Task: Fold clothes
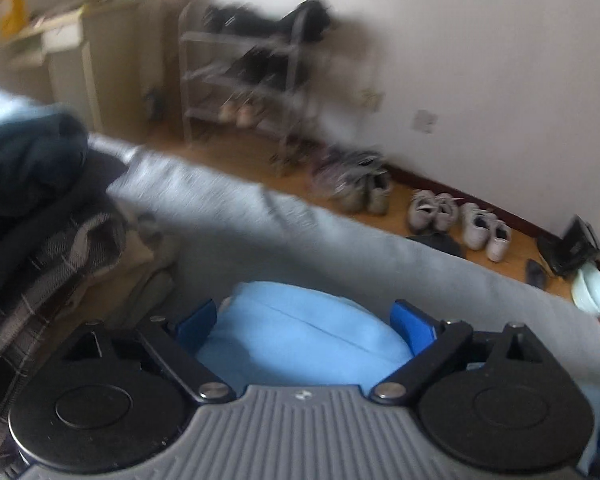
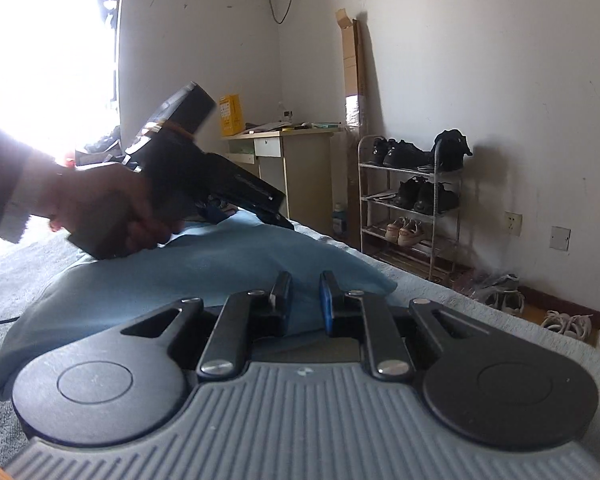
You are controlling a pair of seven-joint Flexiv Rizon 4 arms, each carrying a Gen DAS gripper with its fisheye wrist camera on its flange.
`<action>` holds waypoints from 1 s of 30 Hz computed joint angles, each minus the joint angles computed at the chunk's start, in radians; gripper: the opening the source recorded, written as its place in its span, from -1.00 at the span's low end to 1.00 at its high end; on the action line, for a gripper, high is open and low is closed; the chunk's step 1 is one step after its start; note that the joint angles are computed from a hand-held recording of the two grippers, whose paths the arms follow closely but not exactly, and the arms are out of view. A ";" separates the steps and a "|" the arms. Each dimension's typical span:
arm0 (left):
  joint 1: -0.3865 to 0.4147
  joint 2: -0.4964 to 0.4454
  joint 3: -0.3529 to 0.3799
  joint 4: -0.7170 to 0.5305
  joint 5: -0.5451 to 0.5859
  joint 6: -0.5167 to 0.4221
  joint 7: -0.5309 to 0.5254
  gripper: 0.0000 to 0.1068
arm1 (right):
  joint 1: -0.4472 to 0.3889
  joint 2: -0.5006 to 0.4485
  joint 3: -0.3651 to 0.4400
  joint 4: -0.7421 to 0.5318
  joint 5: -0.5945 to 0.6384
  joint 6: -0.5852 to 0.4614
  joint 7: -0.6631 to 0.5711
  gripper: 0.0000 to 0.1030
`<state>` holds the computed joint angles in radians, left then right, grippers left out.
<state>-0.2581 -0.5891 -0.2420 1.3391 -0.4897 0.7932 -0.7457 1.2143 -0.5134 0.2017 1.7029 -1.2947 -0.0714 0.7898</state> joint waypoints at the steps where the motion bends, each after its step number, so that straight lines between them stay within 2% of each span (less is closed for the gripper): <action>1: -0.011 -0.020 0.017 -0.035 0.013 -0.015 -0.052 0.72 | 0.001 0.000 0.000 0.003 -0.001 0.001 0.009 -0.75; 5: 0.010 -0.033 0.021 -0.077 -0.014 0.003 -0.156 0.61 | -0.001 -0.001 0.000 0.003 0.001 0.002 0.024 -0.75; 7: 0.058 0.000 -0.009 -0.050 -0.070 -0.006 -0.125 0.62 | -0.005 -0.001 -0.002 0.001 0.004 0.004 0.033 -0.75; 9: 0.116 0.061 -0.039 0.006 -0.137 -0.035 -0.023 0.63 | -0.007 -0.004 -0.004 -0.007 0.011 0.002 0.039 -0.75; 12: 0.191 0.187 -0.062 0.149 -0.289 -0.055 0.215 0.73 | -0.005 -0.010 -0.004 -0.030 0.029 -0.003 0.019 -0.75; 15: 0.230 0.307 -0.043 0.307 -0.433 -0.117 0.437 0.79 | -0.003 -0.013 -0.005 -0.051 0.055 -0.005 0.007 -0.75; 18: 0.223 0.374 0.003 0.417 -0.465 -0.191 0.587 0.78 | 0.002 -0.019 -0.008 -0.080 0.087 -0.012 0.009 -0.75; 21: 0.197 0.384 0.053 0.487 -0.469 -0.229 0.599 0.75 | 0.007 -0.031 -0.012 -0.119 0.123 -0.022 -0.010 -0.75; 23: 0.184 0.376 0.078 0.522 -0.548 -0.219 0.636 0.76 | 0.014 -0.039 -0.015 -0.144 0.145 -0.028 -0.027 -0.75; 27: 0.167 0.341 0.110 0.503 -0.607 -0.168 0.627 0.74 | 0.032 -0.059 -0.024 -0.197 0.189 -0.054 -0.071 -0.75; 30: 0.178 0.299 0.115 0.453 -0.597 -0.158 0.580 0.61 | 0.044 -0.067 -0.031 -0.219 0.214 -0.069 -0.081 -0.75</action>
<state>-0.0800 -0.2902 -0.1272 1.7920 -1.0872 0.6354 -0.1661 1.2585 -0.5802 0.1711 1.4838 -1.0812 -0.1407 0.7087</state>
